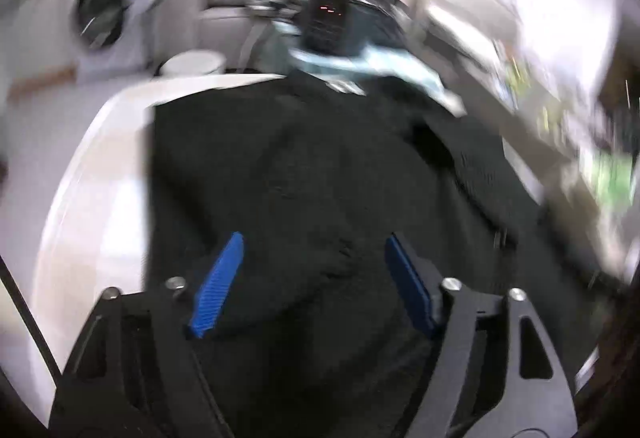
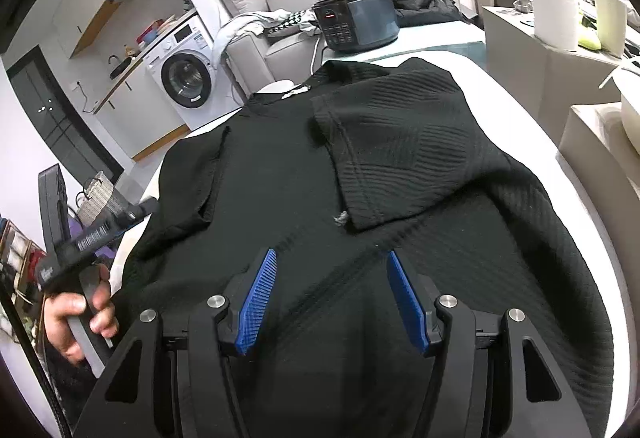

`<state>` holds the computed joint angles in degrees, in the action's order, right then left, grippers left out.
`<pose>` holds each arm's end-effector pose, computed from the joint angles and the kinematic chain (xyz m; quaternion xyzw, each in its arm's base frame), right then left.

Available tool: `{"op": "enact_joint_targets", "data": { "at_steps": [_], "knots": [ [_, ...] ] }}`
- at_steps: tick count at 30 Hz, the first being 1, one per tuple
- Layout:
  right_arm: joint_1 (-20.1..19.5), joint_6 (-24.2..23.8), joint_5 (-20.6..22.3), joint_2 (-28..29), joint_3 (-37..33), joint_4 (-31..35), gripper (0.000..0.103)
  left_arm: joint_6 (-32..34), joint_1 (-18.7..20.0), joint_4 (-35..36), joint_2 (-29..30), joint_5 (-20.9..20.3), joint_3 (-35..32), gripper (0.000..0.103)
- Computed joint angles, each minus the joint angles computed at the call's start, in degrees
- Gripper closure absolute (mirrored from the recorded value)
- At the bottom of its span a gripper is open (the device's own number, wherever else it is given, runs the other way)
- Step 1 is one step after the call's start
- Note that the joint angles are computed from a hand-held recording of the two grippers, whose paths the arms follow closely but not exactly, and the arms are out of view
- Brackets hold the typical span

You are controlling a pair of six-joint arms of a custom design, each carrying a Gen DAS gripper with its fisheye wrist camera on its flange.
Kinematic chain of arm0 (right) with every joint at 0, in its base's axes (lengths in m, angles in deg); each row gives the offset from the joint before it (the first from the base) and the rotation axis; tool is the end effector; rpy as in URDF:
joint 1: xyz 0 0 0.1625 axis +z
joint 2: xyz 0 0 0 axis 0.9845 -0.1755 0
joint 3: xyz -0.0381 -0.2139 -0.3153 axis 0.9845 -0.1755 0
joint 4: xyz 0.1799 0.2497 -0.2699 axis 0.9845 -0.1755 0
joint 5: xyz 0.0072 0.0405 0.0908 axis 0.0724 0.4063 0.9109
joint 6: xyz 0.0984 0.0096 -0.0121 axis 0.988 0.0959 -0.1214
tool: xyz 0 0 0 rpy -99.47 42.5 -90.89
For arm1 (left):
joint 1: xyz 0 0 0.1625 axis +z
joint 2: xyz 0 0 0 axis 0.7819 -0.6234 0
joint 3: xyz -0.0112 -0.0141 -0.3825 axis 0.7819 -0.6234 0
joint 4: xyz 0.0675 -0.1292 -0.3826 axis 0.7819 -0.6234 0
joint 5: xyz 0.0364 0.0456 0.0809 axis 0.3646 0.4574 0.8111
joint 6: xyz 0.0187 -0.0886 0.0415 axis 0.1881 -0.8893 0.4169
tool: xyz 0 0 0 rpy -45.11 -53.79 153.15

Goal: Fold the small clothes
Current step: 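Fold the grasped side toward the shirt center with the left tool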

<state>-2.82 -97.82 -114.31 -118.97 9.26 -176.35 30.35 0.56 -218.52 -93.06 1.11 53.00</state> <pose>-0.0295 -0.6686 0.3246 0.1298 -0.9278 0.2970 0.1850 -0.3264 -0.7500 -0.0763 0.1743 0.8877 -0.3210 0.2803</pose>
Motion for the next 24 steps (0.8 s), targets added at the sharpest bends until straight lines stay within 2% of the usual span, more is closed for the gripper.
{"op": "enact_joint_targets", "data": {
  "at_steps": [2,5,6,7,9,10,12,15,17,20,21,23,24],
  "knots": [
    [-0.03,-0.20,-0.11,-0.13,-0.01,0.23,0.044,2.99,-0.34,9.76,5.00,1.41,-8.84,0.038],
    [0.00,-0.42,-0.47,-0.44,0.33,-0.03,0.044,1.27,-0.68,19.35,10.77,5.12,-19.28,0.044],
    [-0.08,-0.53,-0.53,-0.64,0.52,-0.14,0.044,0.93,-0.59,20.65,11.25,5.24,-20.31,0.053],
    [-0.12,-0.51,-0.66,-0.73,0.59,-0.24,0.044,0.62,-0.38,22.13,12.01,4.98,-22.04,0.072],
    [-0.25,-0.29,-0.90,-0.65,0.32,-0.15,0.044,0.35,0.26,22.67,11.94,2.49,-22.68,0.092],
    [-0.32,-0.07,-1.01,-0.60,0.20,-0.15,0.044,0.63,0.45,20.07,10.50,1.81,-19.65,0.097],
    [-0.54,0.21,-1.01,-0.63,0.14,-0.23,0.044,1.62,0.22,14.23,7.81,1.43,-14.15,0.098],
    [-0.70,0.43,-0.84,-0.70,0.11,-0.28,0.044,3.85,-0.24,9.79,4.26,-1.93,-7.99,0.098],
    [-0.73,0.51,-0.67,-0.83,0.31,-0.45,0.044,4.58,-0.68,8.82,1.85,-2.85,-3.55,0.098],
    [-0.88,0.77,-0.38,-1.01,0.44,-0.29,0.044,2.96,-0.62,10.52,0.45,-3.18,-1.12,0.097],
    [-0.93,0.90,-0.27,-1.00,0.40,-0.19,0.044,1.64,-0.54,10.95,0.20,-2.73,-0.66,0.093],
    [-0.97,1.05,-0.20,-1.06,0.47,-0.19,0.044,-1.57,-0.55,11.16,-1.12,-2.86,1.44,0.075],
    [-0.99,0.90,-0.32,-1.04,0.47,-0.29,0.044,-2.28,-0.59,9.74,-1.79,-3.26,2.83,0.057]
  ]
}}
